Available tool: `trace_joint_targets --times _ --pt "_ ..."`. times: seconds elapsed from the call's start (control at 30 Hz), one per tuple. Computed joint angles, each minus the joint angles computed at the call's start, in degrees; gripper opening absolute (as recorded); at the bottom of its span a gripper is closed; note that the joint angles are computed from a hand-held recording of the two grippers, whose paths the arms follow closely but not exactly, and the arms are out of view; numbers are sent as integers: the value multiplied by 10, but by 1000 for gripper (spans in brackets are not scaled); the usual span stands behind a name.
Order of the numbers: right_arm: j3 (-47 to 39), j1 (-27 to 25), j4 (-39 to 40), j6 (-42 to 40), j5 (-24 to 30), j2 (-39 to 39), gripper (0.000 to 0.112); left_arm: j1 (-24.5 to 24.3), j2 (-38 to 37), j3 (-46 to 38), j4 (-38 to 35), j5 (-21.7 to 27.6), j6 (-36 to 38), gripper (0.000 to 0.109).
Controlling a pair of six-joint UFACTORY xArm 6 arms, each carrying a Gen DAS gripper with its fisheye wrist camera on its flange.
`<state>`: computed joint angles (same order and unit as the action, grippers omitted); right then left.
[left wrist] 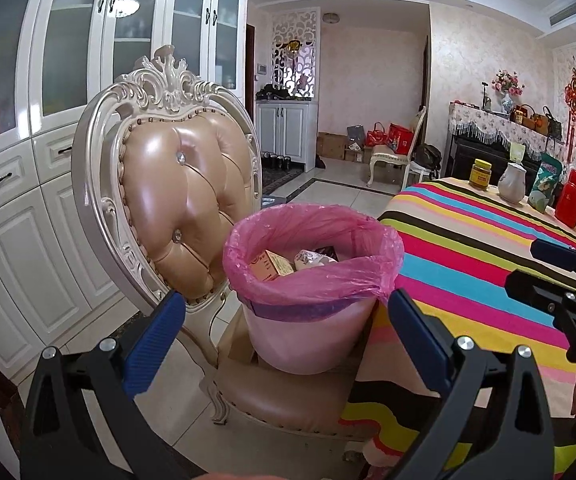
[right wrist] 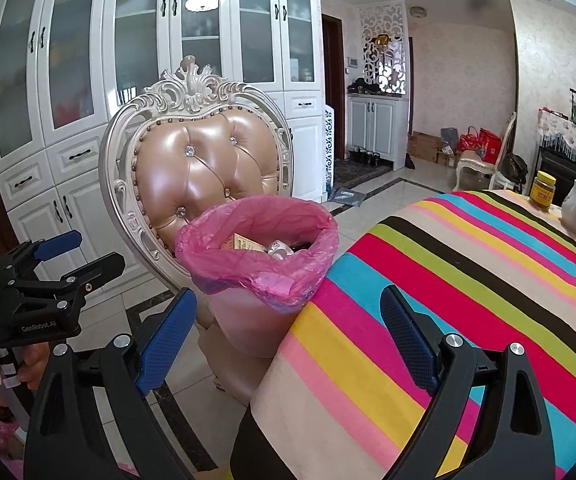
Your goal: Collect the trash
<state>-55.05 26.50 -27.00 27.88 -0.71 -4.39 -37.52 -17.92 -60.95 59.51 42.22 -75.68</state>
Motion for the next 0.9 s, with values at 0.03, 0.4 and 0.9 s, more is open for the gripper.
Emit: trace_joint_targets --times 0.03,0.4,0.9 --pt "0 0 -9 10 1 0 87 1 0 -1 0 0 1 98" --pt "1 0 -6 9 1 -1 87 8 3 -1 -13 -12 14 98" --pt "1 1 -4 7 1 0 87 12 8 -2 -17 -20 19 98"
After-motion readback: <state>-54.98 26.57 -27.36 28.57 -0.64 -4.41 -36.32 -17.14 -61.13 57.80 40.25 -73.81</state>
